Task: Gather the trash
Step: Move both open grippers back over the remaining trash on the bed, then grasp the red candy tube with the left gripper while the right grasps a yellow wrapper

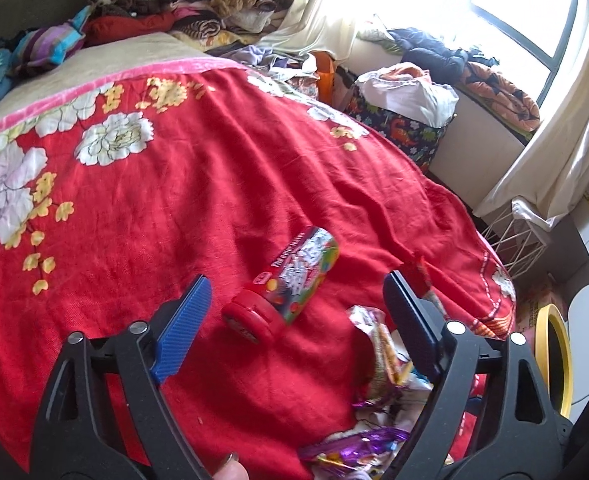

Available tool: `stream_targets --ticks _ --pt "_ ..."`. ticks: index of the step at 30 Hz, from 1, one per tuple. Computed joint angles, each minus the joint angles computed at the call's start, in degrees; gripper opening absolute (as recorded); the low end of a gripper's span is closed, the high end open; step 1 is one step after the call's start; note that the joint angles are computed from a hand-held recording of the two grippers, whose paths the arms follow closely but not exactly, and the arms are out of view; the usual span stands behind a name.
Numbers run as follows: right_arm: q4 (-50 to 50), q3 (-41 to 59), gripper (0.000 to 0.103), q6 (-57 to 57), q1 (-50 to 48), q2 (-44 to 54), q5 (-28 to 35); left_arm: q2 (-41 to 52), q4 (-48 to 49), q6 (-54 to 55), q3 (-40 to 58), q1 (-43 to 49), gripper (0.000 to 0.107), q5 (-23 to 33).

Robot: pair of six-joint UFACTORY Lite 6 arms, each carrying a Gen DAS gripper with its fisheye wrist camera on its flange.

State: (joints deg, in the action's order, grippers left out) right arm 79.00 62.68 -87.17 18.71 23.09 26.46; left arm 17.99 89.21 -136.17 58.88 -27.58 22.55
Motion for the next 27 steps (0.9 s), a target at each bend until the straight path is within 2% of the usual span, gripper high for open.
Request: stream_targets --ticks 4,7,9,13,14,15,18,27 --pt "-2.14 2.51 0.067 2.8 0.52 3.6 1.12 2.36 0.96 0.5 1.47 2.11 0.072 -2.23" --pt "-2.66 3.14 0.058 3.5 0.12 4.97 2.82 4.79 1.55 0.96 3.24 3.19 0.07 -4.01" --pt "-3.31 3.29 0.044 3.83 -0.3 5.04 4.46 6.19 1.57 0.82 4.06 3.68 0.066 -4.97" --pt "-4.74 3.5 0.029 5.31 -1.5 5.48 7.57 7.77 1.95 -0.67 4.74 3.9 0.061 -5.81" --pt "-4.71 2.89 0.022 5.24 -1.72 5.0 7.46 7.83 2.37 -1.42 4.73 3.9 0.057 -6.07" --pt "-4.88 2.52 0.02 5.41 -1.78 4.58 7.14 7.78 2.49 -2.0 4.53 3.89 0.053 -6.17" --pt "-5.1 1.45 0.019 5.16 -2.57 3.34 7.29 7.78 0.56 -0.24 4.43 3.59 0.045 -5.87" --pt "-1.89 -4.76 0.018 0.08 -4.11 -3.45 5.86 6.54 -2.57 1.93 3.34 1.92 0.03 -5.48"
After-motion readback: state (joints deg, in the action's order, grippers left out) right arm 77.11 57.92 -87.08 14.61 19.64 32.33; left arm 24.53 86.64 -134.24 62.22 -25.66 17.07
